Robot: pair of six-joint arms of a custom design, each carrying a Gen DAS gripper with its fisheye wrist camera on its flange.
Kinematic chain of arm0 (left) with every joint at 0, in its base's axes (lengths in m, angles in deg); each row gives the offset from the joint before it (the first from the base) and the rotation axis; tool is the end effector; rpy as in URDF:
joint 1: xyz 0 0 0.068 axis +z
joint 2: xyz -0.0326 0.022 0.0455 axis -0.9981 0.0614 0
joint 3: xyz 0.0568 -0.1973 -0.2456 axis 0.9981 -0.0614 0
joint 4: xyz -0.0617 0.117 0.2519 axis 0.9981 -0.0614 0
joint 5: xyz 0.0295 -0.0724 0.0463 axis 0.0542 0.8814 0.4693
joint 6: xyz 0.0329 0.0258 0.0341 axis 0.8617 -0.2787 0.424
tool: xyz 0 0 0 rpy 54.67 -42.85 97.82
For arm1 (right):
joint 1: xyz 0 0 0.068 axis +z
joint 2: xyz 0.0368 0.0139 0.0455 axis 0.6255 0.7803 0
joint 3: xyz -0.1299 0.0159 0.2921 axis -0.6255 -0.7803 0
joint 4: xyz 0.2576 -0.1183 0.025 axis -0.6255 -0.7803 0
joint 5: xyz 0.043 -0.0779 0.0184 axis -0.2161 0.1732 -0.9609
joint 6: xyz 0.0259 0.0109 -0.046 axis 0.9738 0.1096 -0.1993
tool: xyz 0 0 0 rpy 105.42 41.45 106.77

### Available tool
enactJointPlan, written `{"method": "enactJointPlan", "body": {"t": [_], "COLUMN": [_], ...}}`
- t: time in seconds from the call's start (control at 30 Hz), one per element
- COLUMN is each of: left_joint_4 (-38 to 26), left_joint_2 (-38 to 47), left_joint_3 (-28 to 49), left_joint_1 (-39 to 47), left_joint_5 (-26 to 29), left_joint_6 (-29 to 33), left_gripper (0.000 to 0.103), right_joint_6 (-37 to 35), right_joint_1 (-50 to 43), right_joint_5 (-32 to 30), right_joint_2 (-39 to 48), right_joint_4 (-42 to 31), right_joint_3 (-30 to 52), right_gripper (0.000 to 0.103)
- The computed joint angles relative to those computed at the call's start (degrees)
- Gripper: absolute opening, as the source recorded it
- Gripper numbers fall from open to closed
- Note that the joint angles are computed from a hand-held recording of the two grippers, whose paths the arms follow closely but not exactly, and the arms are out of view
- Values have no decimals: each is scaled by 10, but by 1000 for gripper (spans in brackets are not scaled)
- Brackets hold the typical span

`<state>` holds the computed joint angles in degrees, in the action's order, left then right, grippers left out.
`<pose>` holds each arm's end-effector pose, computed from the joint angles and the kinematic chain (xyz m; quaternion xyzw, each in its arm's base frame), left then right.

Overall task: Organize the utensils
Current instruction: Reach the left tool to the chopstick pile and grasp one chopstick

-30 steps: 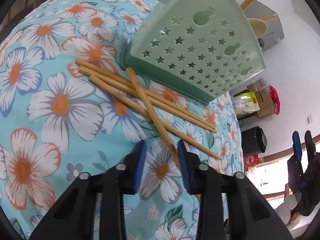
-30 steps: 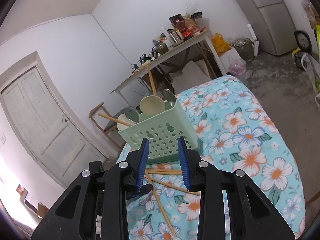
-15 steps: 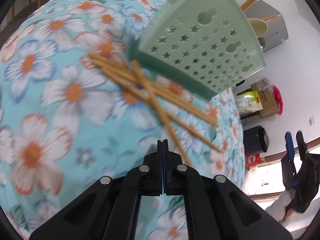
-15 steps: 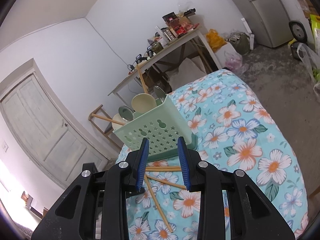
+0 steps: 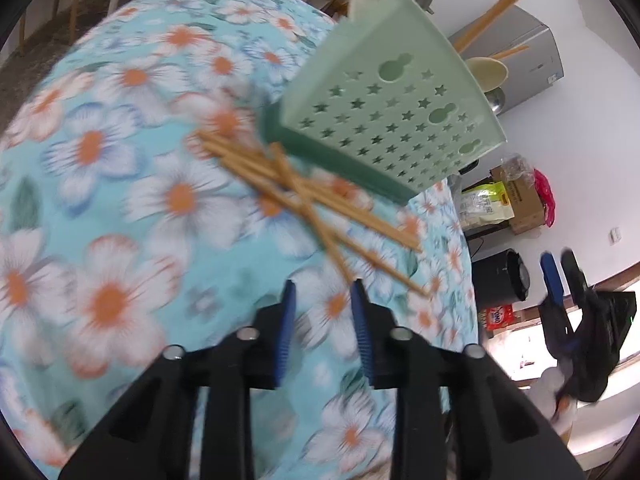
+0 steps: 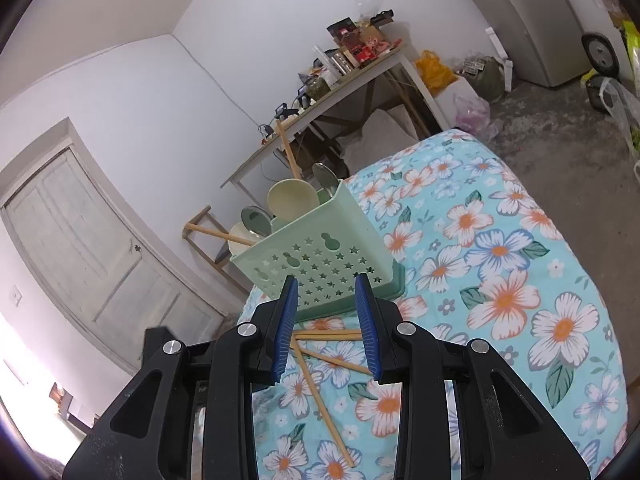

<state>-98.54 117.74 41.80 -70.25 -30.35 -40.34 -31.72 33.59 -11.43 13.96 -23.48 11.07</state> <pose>0.2184 0.0444 0.2635 -0.2363 0.8954 -0.2713 0.2625 0.3291 -0.0002 0.3714 -0.1191 0.8230 0.4235 0.3593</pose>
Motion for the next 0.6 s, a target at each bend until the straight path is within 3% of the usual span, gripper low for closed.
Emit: {"method": "enactJointPlan", "body": {"t": [0.2, 0.27, 0.4, 0.6], "left_joint_4": [77, 79, 76, 63], "left_joint_2": [104, 111, 109, 87], "left_joint_3": [24, 32, 31, 16], "left_joint_1": [-40, -46, -44, -25], "left_joint_5": [-25, -38, -51, -41], "left_joint_6": [-64, -65, -65, -65], "left_gripper": [29, 29, 14, 13], "right_joint_6": [0, 1, 7, 2], "right_joint_1": [-4, -6, -6, -5], "right_joint_5": [6, 7, 6, 1], "right_joint_2": [-1, 0, 7, 10], "right_joint_4": [1, 2, 5, -1], "right_joint_3": [1, 0, -3, 0], "right_gripper": [30, 30, 30, 30]}}
